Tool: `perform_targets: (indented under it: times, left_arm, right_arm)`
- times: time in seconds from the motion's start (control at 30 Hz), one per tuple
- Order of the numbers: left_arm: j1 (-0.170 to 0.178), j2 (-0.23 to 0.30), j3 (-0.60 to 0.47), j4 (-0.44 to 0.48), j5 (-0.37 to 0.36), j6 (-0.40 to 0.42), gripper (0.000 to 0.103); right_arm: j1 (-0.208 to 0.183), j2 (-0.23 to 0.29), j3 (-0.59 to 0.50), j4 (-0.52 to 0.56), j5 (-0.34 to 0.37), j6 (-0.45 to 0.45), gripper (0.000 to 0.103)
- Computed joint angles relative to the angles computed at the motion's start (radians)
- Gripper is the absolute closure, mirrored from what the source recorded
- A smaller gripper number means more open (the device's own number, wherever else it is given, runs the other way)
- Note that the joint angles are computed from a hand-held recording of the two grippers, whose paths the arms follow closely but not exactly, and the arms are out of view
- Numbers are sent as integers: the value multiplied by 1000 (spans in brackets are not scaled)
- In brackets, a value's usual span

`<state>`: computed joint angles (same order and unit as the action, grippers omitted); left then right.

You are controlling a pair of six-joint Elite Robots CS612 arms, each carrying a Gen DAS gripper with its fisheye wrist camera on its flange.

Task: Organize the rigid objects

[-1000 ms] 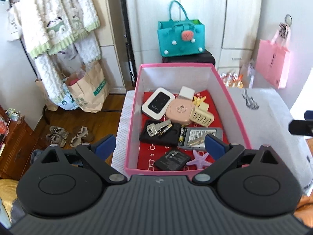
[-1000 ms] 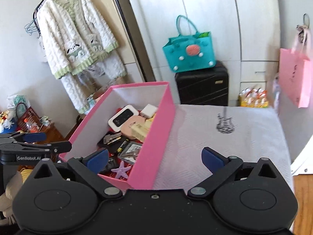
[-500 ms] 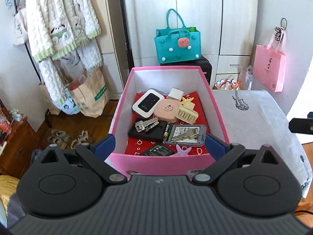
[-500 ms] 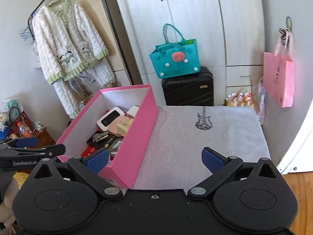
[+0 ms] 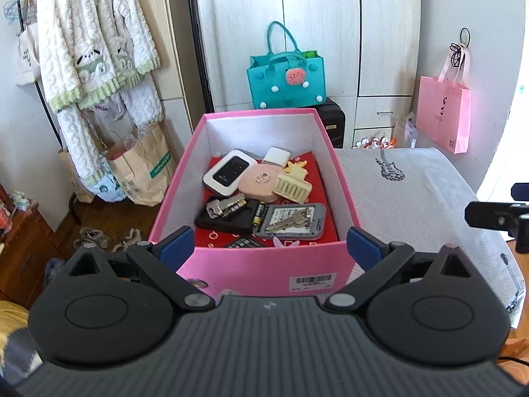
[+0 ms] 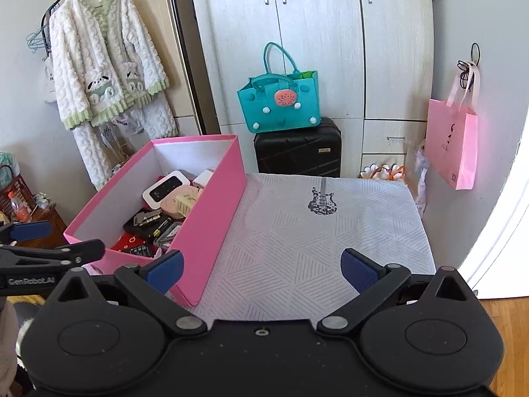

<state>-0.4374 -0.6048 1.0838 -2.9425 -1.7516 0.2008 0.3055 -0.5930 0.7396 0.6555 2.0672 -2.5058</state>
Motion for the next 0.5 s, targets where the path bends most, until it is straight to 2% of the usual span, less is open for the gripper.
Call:
perform_targets:
  times: [0.17, 0.3, 0.5]
  left_arm:
    - [3, 7, -11, 24, -22, -32, 3]
    - [2, 10, -10, 15, -15, -33, 3]
    - [3, 12, -3, 2, -17, -44, 3]
  right_arm:
    - [7, -1, 1, 0, 19, -5, 0]
    - [13, 2, 3, 1, 55, 5, 0]
    - [13, 6, 5, 16, 70, 32, 0]
